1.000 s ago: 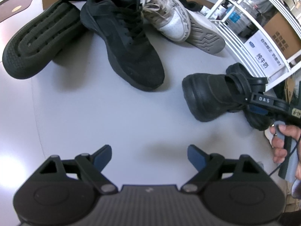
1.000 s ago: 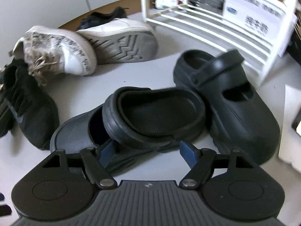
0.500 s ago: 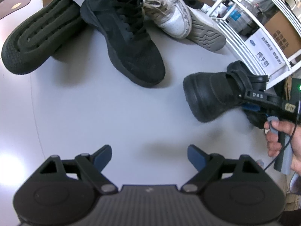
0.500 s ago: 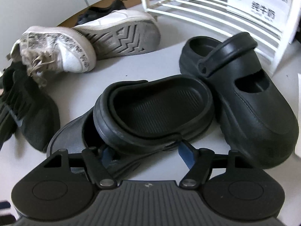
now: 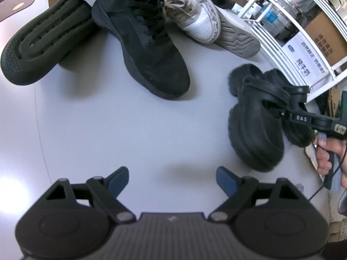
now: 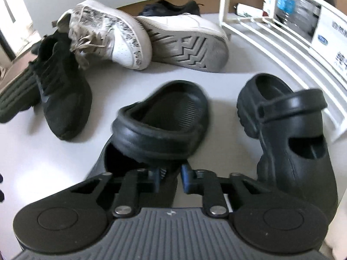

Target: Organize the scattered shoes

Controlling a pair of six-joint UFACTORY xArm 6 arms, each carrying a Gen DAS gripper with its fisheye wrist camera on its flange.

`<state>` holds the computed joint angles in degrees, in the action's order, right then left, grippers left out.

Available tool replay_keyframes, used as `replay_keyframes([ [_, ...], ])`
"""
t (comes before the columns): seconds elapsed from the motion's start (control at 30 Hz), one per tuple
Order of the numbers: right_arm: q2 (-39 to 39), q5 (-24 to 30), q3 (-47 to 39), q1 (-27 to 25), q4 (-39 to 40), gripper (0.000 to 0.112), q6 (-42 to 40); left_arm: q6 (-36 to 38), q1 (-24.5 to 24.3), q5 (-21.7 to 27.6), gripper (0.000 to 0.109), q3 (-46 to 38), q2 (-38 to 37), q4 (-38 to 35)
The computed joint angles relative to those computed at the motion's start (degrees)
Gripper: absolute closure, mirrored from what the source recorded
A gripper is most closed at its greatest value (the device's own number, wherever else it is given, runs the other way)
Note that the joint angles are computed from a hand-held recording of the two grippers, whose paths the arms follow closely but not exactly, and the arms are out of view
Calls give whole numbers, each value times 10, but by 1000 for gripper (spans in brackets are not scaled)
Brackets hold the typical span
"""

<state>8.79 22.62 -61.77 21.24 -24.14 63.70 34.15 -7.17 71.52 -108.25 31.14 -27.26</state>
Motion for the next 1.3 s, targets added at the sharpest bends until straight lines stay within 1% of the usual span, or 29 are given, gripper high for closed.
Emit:
replay_keyframes([
  [0.1,-1,0,1,-1,16,99,-23,0,1,4,19,-1,0,1],
  [0.2,-8,0,7,-3,24,95,-10,-1,1,5,19,-4,2,2],
  [0.27,-16,5,12,-2,3,82,16,-3,1,5,19,-6,2,2],
  [0.3,-19,16,10,1,-19,68,36,-4,0,5,19,-8,3,2],
  [0.33,-23,20,11,3,-38,59,54,-6,0,6,19,-11,4,2],
  [0.47,-42,17,26,9,-67,52,87,-9,-2,5,19,-13,5,2],
  [0.57,-52,8,36,12,-79,42,100,-11,-3,6,19,-13,5,3],
  [0.63,-53,-2,35,14,-86,32,102,-13,-3,7,19,-16,6,4],
  [0.7,-46,-11,27,17,-86,30,87,-13,-2,10,19,-22,10,4],
  [0.8,-30,-5,8,21,-72,23,62,-13,-1,14,19,-32,16,4],
  [0.83,-19,0,-3,22,-50,21,42,-12,0,16,19,-36,18,4],
  [0.97,18,40,-46,37,11,20,-27,-11,0,17,19,-37,18,5],
  [1.07,34,59,-66,48,9,17,-47,-11,0,17,19,-40,20,6],
  [1.13,36,56,-65,49,6,18,-61,-12,1,18,19,-40,20,7],
  [1.23,32,47,-59,44,35,20,-106,-15,-1,18,19,-40,20,9],
  [1.3,26,41,-50,41,52,20,-122,-16,-1,18,19,-40,20,9],
])
